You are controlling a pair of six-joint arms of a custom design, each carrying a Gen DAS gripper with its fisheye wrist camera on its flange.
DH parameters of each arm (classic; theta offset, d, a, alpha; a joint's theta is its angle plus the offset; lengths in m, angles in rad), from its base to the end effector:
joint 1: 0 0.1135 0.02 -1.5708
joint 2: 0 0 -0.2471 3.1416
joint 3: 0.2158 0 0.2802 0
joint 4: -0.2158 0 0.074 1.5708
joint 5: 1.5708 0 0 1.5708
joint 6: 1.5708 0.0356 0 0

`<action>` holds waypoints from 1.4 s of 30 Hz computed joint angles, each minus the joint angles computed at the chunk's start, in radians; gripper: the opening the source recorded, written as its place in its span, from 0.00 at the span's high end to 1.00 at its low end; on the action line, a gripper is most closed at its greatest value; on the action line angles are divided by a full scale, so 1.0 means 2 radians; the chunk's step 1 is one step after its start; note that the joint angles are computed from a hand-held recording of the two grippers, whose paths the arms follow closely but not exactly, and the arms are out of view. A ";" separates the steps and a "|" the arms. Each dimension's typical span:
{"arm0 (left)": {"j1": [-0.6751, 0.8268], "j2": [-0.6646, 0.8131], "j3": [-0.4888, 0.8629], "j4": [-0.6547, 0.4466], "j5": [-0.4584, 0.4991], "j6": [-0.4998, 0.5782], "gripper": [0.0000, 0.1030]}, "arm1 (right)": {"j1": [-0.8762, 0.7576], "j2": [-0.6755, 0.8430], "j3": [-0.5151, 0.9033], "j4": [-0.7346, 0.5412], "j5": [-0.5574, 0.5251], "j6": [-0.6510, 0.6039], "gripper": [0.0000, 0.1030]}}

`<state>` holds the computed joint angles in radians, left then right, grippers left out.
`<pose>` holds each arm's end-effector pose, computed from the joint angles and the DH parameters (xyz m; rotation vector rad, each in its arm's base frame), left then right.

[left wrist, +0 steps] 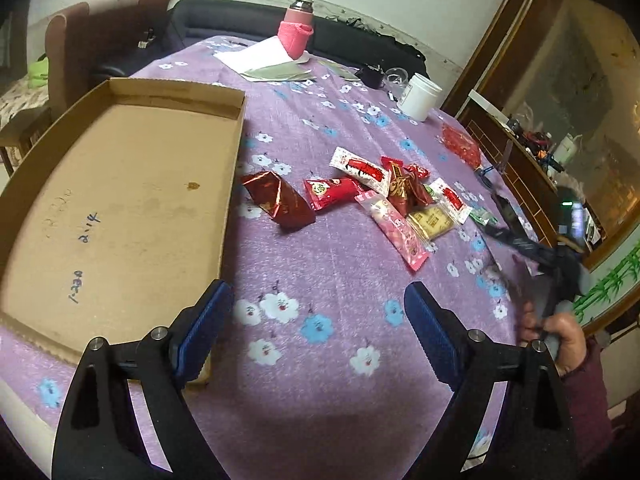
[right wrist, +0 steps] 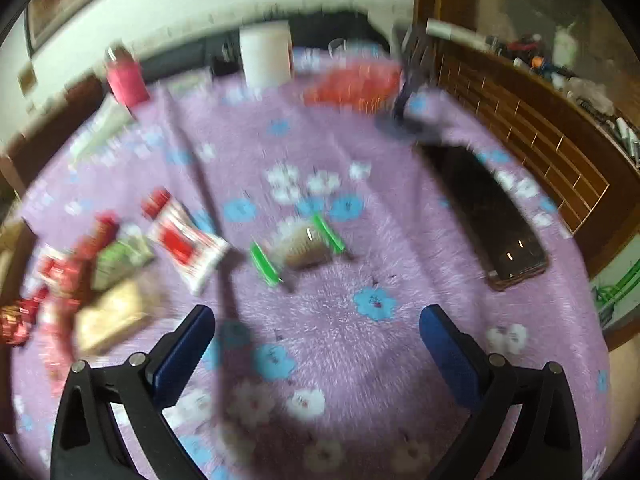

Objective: Organize snacks
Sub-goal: 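Grasp the pink My Melody bar with the right gripper while the left gripper approaches a dark red candy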

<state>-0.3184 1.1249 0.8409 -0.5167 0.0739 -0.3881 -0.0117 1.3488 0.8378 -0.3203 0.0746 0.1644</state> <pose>0.2549 -0.0868 0.2387 -0.0479 2.4100 -0.4215 0.3074 -0.0063 0.1921 0.2455 2.3865 -0.0183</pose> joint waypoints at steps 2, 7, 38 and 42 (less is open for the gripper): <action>-0.002 -0.009 -0.005 0.000 -0.009 0.008 0.13 | 0.015 -0.107 -0.066 0.036 -0.013 -0.013 0.00; -0.017 -0.022 -0.008 0.009 -0.033 0.033 0.13 | 0.084 -0.148 -0.059 0.008 -0.084 -0.057 0.00; -0.002 0.322 0.283 -0.096 -0.051 0.220 0.42 | 0.158 0.094 0.062 0.009 -0.170 -0.055 0.73; 0.000 0.330 0.288 -0.111 -0.027 0.215 0.67 | 0.151 0.093 0.059 0.012 -0.186 -0.049 0.73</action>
<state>-0.3178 1.7845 1.4172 -0.7396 0.0194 0.0412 0.2899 1.5353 0.9551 -0.2970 -0.2970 0.0669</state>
